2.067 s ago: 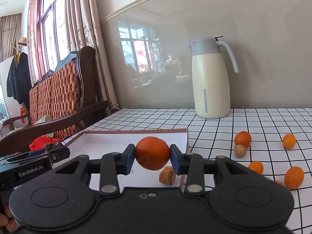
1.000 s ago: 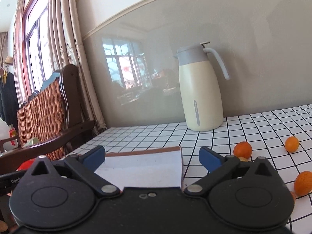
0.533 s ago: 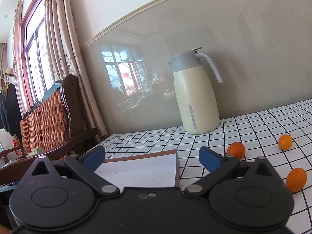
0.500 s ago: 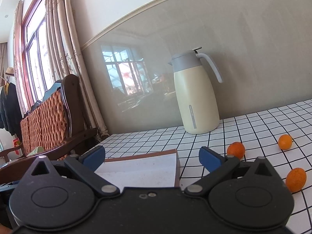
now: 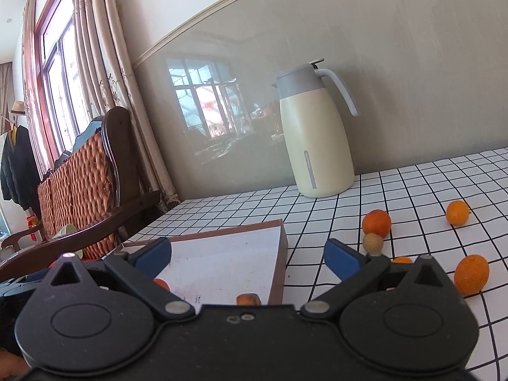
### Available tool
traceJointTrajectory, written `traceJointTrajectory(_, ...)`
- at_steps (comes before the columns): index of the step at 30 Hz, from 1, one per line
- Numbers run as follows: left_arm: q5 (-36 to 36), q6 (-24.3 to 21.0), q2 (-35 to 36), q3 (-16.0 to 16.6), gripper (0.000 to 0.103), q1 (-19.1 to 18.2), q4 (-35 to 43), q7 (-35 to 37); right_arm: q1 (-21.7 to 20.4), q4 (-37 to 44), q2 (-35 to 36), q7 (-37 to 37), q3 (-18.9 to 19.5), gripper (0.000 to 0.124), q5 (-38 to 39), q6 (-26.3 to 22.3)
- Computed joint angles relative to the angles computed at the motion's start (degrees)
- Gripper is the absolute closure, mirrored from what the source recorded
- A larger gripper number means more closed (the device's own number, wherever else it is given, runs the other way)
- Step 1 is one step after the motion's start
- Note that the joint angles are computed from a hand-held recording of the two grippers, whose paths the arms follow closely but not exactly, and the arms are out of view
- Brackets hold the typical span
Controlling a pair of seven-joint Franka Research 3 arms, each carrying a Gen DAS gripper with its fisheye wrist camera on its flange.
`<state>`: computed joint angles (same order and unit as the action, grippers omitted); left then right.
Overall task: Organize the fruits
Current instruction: 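Withdraw both tools from the box, then move both open tools from the box toward the fruits on the table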
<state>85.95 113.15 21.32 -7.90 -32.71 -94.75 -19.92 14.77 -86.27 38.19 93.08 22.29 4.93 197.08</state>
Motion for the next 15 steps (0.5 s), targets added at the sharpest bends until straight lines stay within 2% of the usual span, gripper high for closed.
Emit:
traceJointTrajectory(3, 0.2, 0.5, 0.4, -0.1, 0.0, -0.2, 0.5, 0.9, -1.7, -1.1, -0.7, 0.0, 1.5, 0.027, -1.1, -1.5)
traceJointTrajectory(7, 0.1, 1.6, 0.8, -0.2, 0.0, -0.6, 1.2, 2.0, -6.1, -2.6, -1.5, -1.2, 6.3, 0.027, -1.3, -5.5)
traceJointTrajectory(15, 0.4, 4.6, 2.3, 0.1, 0.0, -1.8, 3.4, 2.4, -7.1, -7.5, -4.8, -3.7, 5.9, 0.027, 2.3, -4.4)
